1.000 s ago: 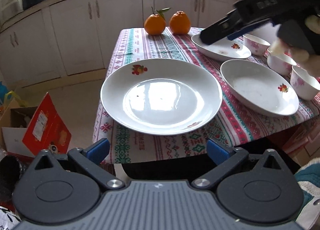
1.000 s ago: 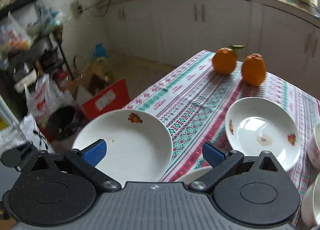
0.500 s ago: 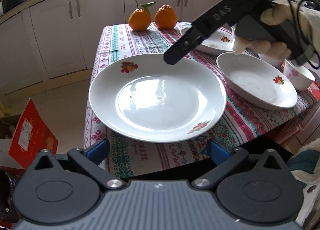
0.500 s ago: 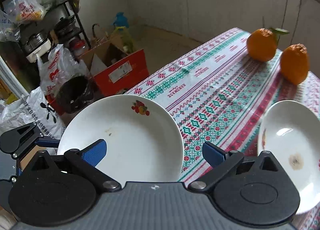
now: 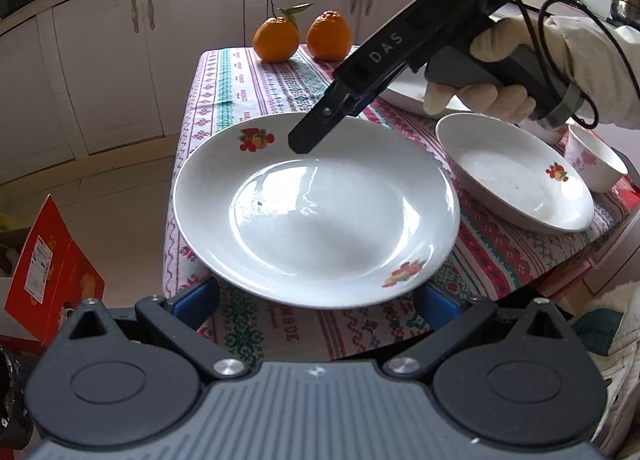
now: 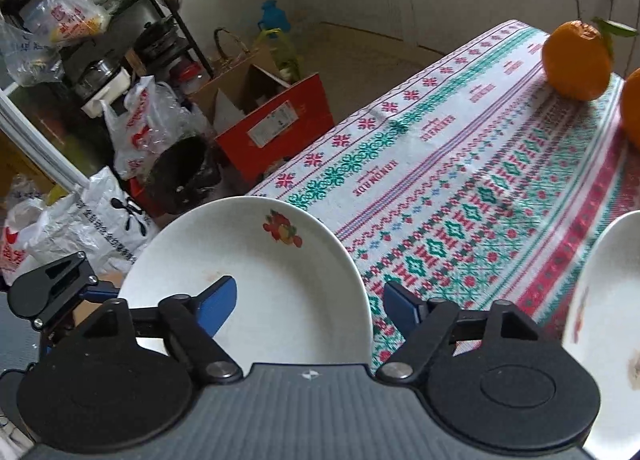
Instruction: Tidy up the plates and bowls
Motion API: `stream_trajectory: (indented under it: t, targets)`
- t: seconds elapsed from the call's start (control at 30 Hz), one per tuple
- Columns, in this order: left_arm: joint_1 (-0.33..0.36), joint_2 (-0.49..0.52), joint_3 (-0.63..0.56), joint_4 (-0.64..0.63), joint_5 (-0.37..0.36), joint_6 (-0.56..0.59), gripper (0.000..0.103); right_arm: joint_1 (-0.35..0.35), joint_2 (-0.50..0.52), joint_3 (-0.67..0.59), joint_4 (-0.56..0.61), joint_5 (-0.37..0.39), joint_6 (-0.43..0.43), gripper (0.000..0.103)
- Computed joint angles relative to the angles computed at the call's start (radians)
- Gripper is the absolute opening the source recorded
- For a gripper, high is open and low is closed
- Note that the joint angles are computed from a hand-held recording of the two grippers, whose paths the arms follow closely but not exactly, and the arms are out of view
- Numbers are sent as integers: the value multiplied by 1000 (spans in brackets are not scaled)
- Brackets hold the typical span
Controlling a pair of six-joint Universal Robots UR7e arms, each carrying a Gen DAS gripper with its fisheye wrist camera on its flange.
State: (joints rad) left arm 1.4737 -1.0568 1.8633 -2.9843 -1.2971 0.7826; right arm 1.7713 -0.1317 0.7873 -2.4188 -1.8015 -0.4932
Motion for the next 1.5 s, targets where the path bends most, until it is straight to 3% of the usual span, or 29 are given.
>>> stream_trajectory:
  t: [0.17, 0.53, 1.2, 1.5]
  targets:
    - [-5, 4, -5, 3, 13, 4, 102, -11, 19, -58, 80, 50, 4, 72]
    - [-15, 10, -12, 13, 28, 8, 102, -25, 46, -153, 219, 94, 34, 70]
    - [-15, 24, -69, 82, 19, -4, 99, -21, 40, -156, 204, 89, 30, 71]
    - [-11, 80, -158, 109, 2, 46, 99, -31, 82, -255, 214, 84, 44, 71]
